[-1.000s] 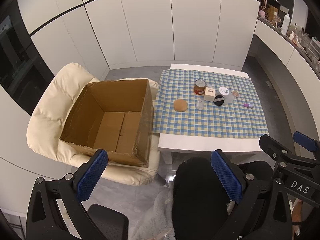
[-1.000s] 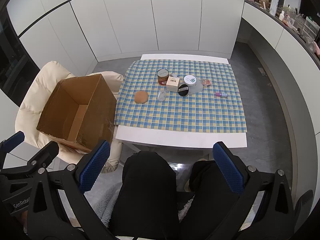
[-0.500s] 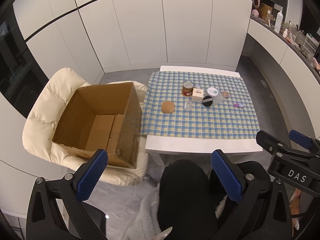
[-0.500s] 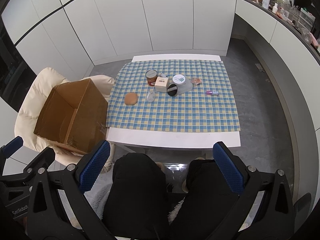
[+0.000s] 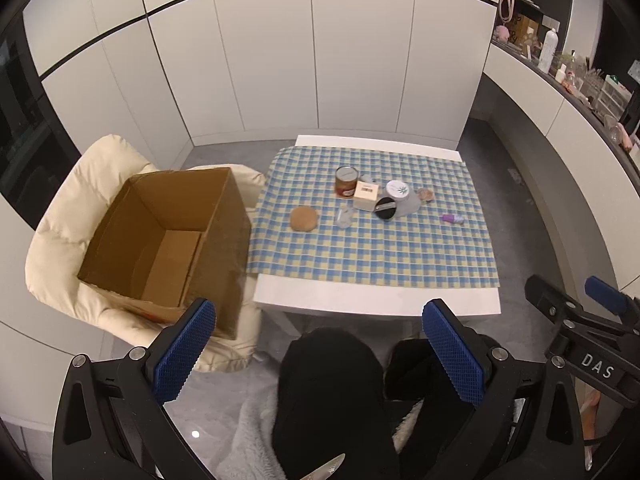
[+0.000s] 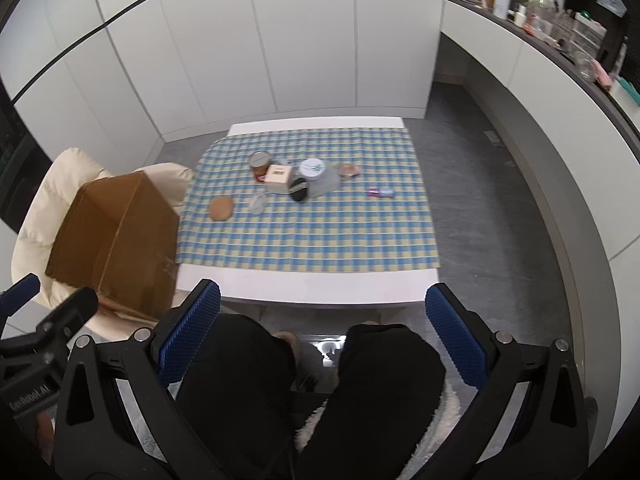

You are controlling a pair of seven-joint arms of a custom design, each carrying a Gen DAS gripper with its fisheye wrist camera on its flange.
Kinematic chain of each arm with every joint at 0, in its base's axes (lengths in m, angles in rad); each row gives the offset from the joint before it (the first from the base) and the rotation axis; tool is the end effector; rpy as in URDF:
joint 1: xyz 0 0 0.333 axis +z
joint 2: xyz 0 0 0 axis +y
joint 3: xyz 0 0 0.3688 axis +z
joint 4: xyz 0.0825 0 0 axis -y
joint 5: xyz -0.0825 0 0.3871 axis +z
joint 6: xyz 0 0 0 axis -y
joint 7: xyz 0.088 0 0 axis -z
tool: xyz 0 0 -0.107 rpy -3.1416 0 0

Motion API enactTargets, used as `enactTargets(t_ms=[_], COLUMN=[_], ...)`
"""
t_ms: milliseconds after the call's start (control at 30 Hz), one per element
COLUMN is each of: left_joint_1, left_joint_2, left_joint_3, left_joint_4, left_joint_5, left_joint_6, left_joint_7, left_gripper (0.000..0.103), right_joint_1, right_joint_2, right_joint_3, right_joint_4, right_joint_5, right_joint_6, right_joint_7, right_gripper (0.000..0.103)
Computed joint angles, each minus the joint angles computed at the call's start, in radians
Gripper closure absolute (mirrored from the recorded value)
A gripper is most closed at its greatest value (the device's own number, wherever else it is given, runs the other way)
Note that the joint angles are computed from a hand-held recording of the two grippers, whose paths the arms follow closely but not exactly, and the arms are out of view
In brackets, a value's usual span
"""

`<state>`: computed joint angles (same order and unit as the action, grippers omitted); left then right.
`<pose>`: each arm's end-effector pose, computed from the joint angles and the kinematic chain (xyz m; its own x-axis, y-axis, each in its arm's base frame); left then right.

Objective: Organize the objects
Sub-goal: 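Move both tools toward the table of small items, then lower the left tool onto the clear lens case while the right tool reaches the pink tube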

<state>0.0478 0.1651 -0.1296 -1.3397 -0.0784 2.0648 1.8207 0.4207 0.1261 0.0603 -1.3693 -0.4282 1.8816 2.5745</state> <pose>0.6519 -0.0476 0.7482 -0.2919 -0.9558 -0.0349 -0.8005 0.2640 -0.5381 0.5738 0.2605 0.7406 -0.4342 -0.8976 -0.0768 -0.7438 0.4052 -0.5316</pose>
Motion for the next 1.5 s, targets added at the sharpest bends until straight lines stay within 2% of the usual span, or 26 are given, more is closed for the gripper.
enactTargets(t_ms=[100,233,633,800,1167,1367,1500], left_joint_1=[-0.006,-0.026,-0.023,-0.039,-0.068,-0.088,-0.102], left_joint_2=[0.001,-0.034,0.046,0.083,0.27,0.403,0.508], left_joint_3=[-0.005,-0.004,-0.012,-0.02,-0.031,-0.027,-0.021], left_joint_4=[-0.01,-0.092,-0.016,0.016,0.201,0.357,0.498], left_joint_5=[0.003,0.066,0.022,0.058,0.111,0.144,0.162], left_joint_6=[0.002,0.082,0.03,0.052,-0.035,-0.108,-0.165], left_joint_7=[0.005,0.004,-0.004,-0.022,-0.071,-0.098,-0.108], left_gripper=[0.0,0.0,0.0,0.0,0.0,0.0,0.0], right_joint_1=[-0.008,-0.03,-0.055,-0.064,-0.075,-0.074,-0.092], right_joint_2=[-0.035,-0.06,-0.042,-0.021,0.08,0.135,0.162], right_joint_3=[-0.002,0.004,0.004,-0.009,-0.054,-0.087,-0.105], right_joint_4=[-0.048,-0.085,-0.093,-0.09,-0.031,-0.016,-0.032], right_joint_5=[-0.007,0.01,0.01,0.011,0.02,-0.01,0.012], right_joint_6=[0.009,0.03,0.046,0.078,0.093,0.14,0.21], right_joint_7=[0.016,0.018,0.009,-0.001,-0.062,-0.099,-0.121], right_gripper=[0.0,0.0,0.0,0.0,0.0,0.0,0.0])
